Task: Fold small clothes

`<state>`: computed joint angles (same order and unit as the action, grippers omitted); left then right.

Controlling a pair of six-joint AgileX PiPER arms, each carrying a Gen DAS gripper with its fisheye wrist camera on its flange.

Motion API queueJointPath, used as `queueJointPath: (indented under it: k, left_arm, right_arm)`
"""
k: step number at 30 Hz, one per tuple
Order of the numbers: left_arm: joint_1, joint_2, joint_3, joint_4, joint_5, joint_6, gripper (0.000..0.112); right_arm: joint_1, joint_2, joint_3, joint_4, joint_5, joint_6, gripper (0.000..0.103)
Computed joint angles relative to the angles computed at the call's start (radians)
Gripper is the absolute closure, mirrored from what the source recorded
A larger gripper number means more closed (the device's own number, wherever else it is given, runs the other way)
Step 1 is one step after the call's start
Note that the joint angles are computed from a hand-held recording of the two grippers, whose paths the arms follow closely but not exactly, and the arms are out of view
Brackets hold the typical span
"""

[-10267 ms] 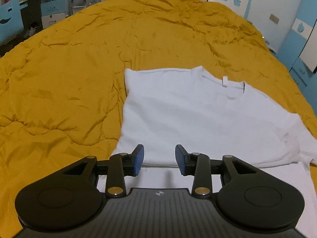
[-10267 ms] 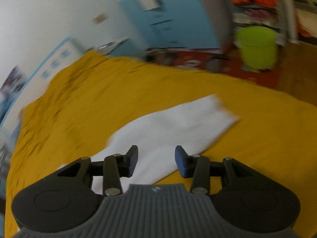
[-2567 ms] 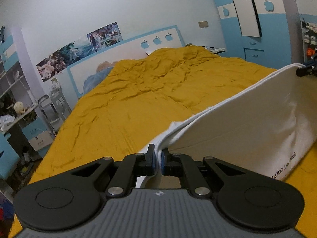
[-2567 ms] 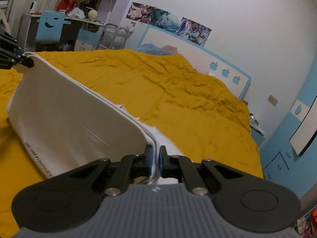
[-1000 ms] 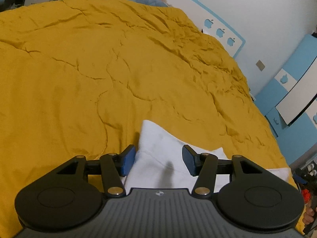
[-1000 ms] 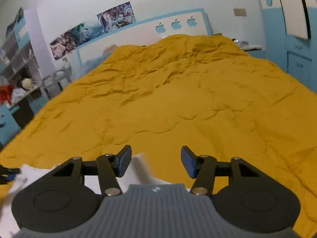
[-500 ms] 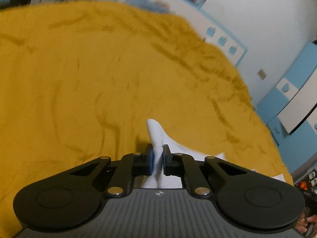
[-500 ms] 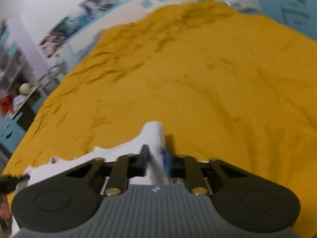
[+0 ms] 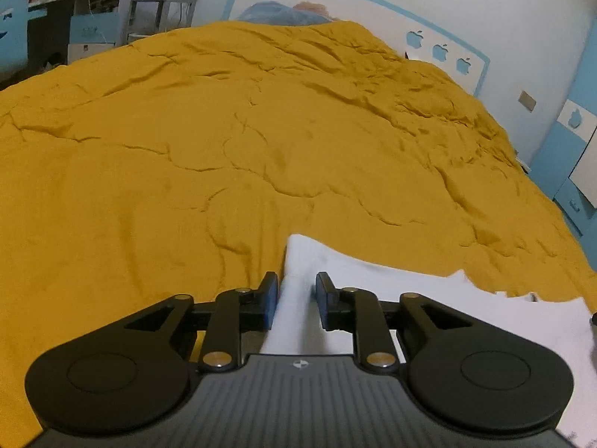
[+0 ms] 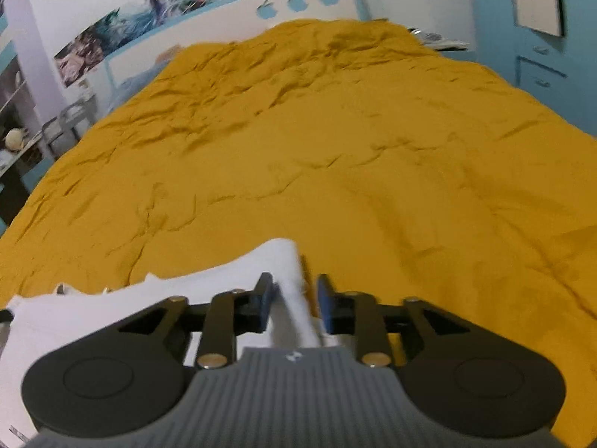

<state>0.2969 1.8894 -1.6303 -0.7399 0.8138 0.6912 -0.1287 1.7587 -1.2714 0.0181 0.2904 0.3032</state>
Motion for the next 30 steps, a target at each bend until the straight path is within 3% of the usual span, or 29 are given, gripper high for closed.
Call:
queueJointPath:
  k: [2, 5, 9, 17, 21, 25, 30]
  left_arm:
    - [0.023, -0.042, 0.007, 0.016, 0.050, 0.029, 0.088]
    - [0.047, -0.116, 0.030, 0.034, 0.133, 0.076, 0.088]
    - [0.083, -0.248, 0.111, 0.030, 0.235, 0.148, 0.088]
    - [0.170, -0.479, 0.329, 0.052, 0.325, 0.275, 0.088]
    - [0.219, -0.550, 0.461, 0.083, 0.311, 0.314, 0.088]
    - [0.226, -0.565, 0.562, 0.139, 0.224, 0.322, 0.090]
    - [0.239, -0.522, 0.625, 0.106, 0.162, 0.361, 0.091]
  right_arm:
    - [-0.003, -0.053, 0.032, -0.012, 0.014, 0.005, 0.072]
    - [-0.017, -0.160, 0.091, 0.118, 0.068, -0.156, 0.072]
    - [0.042, -0.328, 0.168, 0.111, 0.179, -0.187, 0.073]
    - [0.340, -0.605, 0.298, -0.241, 0.409, 0.099, 0.073]
    - [0.501, -0.688, 0.433, -0.478, 0.486, 0.382, 0.074]
    - [0.601, -0.765, 0.575, -0.580, 0.542, 0.571, 0.075]
    - [0.545, -0.817, 0.707, -0.541, 0.438, 0.627, 0.079]
